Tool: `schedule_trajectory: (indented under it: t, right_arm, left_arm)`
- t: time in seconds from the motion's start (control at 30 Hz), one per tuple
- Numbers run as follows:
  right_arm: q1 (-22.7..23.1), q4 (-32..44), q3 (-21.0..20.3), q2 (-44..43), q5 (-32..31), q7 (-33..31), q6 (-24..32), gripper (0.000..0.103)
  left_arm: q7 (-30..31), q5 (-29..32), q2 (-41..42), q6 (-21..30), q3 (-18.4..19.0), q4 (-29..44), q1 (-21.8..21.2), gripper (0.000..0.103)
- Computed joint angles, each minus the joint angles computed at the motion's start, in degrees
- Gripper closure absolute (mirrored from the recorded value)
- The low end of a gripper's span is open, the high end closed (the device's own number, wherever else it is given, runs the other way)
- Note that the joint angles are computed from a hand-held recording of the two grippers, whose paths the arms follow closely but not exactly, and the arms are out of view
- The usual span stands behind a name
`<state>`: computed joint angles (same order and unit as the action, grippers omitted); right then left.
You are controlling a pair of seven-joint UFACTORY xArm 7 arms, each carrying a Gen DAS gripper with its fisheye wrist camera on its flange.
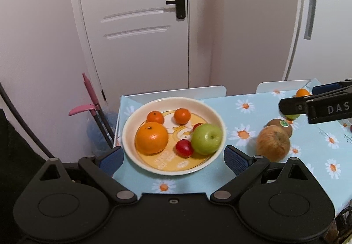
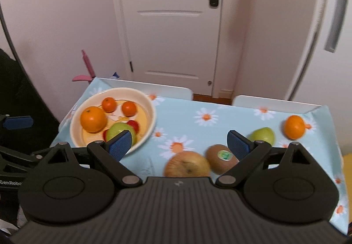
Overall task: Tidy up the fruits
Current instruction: 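Move both open tools back over the remaining fruit, then grasp the large yellowed apple with the left tool while the right tool grasps a green apple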
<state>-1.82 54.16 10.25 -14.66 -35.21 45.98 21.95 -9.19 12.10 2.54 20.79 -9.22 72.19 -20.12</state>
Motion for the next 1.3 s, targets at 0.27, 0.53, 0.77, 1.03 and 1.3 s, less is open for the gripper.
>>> schedule_trajectory:
  t: [0.27, 0.53, 0.77, 1.03, 1.3]
  right_arm:
    - [0.51, -6.56, -6.23, -6.30, 9.25, -14.20, -3.38, 0.000]
    - [4.27, -9.59, -16.24, -8.95, 23.86, -37.20, -4.99, 0.000]
    - [9.11, -8.27, -25.64, -6.50, 36.59, -57.70, -5.33, 0.000]
    - [12.94, -4.42, -32.86, 0.52, 52.53, -77.51, -5.24, 0.000]
    - [12.88, -0.16, -34.63, 8.24, 68.61, -92.38, -4.06, 0.000]
  left_arm:
    - [-15.59, 13.10, -0.48, 2.94, -0.95, 1.75, -3.06, 0.003]
    - [-30.97, 24.11, 2.08, 9.79, -2.76, 6.44, -8.14, 0.003]
    - [-40.64, 29.93, 7.51, 16.03, -2.21, 12.41, -14.63, 0.003]
    - [-46.12, 32.51, 14.87, 20.76, 0.28, 18.99, -21.13, 0.003]
    - [-47.99, 32.99, 23.36, 22.87, 4.20, 26.52, -25.69, 0.004]
